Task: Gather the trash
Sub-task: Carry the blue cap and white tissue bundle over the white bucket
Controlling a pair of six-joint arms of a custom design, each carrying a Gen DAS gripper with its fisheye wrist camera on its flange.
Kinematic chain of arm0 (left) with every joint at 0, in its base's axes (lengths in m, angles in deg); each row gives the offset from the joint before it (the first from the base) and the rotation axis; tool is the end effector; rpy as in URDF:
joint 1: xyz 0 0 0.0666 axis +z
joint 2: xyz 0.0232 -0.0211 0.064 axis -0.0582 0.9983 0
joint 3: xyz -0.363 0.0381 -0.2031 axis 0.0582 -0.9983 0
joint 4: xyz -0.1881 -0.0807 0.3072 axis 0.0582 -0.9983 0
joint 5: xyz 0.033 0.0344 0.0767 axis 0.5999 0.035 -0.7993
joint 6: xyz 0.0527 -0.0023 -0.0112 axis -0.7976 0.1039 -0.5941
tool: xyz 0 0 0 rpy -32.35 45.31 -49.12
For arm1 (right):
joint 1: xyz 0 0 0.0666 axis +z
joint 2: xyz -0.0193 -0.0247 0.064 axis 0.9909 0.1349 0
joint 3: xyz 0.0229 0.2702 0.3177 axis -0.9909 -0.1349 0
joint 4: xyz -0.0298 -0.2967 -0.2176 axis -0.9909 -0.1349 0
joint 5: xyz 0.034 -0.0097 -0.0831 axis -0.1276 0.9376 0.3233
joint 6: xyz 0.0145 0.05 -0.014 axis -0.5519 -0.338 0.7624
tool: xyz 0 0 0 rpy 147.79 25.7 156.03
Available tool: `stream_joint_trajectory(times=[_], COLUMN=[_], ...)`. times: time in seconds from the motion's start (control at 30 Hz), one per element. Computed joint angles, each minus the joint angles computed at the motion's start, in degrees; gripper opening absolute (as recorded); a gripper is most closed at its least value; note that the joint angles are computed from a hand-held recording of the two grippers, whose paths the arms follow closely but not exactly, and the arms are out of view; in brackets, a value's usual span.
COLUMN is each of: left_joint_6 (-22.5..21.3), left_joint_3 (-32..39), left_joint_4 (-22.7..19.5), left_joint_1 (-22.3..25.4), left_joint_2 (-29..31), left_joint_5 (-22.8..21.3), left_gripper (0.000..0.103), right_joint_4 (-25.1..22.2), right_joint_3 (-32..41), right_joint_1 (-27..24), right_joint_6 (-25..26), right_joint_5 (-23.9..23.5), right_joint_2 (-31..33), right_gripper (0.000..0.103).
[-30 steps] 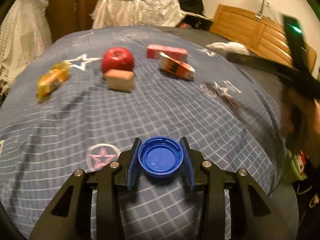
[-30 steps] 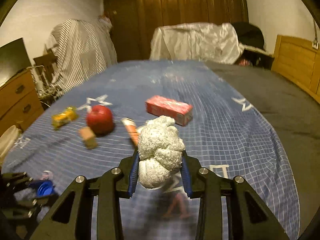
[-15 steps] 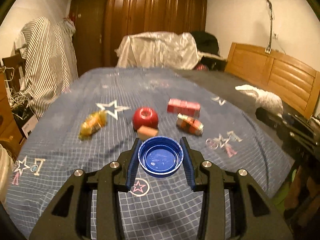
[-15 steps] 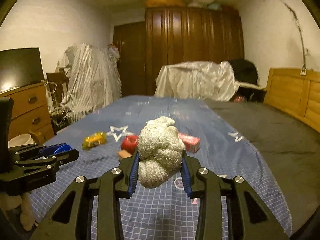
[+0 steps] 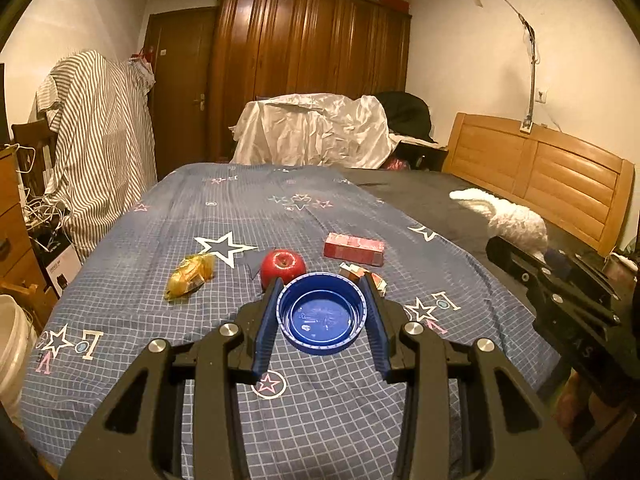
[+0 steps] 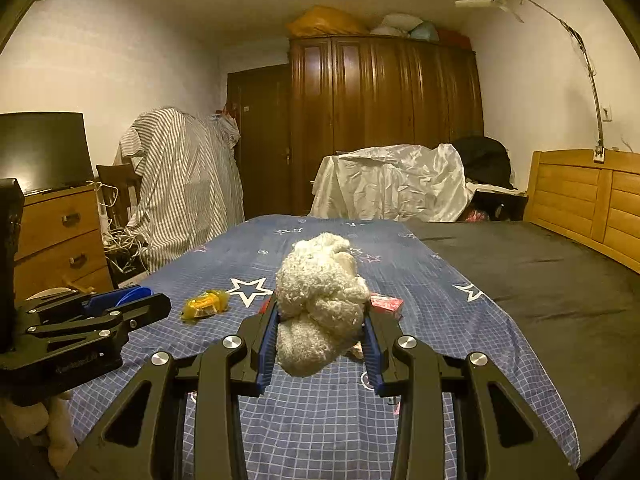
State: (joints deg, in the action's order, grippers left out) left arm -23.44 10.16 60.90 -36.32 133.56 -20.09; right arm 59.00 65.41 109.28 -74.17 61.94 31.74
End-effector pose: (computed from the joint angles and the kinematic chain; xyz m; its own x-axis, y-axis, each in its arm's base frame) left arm 0.4931 -0.3121 0.4760 -0.4279 0.0569 -0.9021 0.3080 0.9475 -0.0863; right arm 0.3882 0.1803 0.4899 -0.2498 -0.0900 -0.9641 -0.0309 0.9959 -0.0850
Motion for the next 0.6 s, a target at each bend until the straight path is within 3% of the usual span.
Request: stream_joint_trajectory(times=[0.2,0.37,0.6], left_joint_6=[-0.07,-0.77,-0.86], left_joint_3=[-0.13,-0.82,-2.27], left_joint_4=[0.09,-0.06,-0.54], left_joint_1=[0.34,1.31,4.74], left_joint_2=[-0.25,-1.51,-3.89], left_joint_5=[0.14,-0.97,-2.51], left_gripper=[0.038,0.038,0.038], right_joint_4=[-1.91,-3.05,-4.10], right_joint_3=[1.30,4.55,11.91], right_joint_1=[0.45,-0.33,1.39], right_joint_6=[0.01,0.94,1.96], right_joint_5=[-0.46,-3.59,-6.35], right_joint_2=[0.34,2.40,8.41], right_gripper=[0.037,0.037,0.037])
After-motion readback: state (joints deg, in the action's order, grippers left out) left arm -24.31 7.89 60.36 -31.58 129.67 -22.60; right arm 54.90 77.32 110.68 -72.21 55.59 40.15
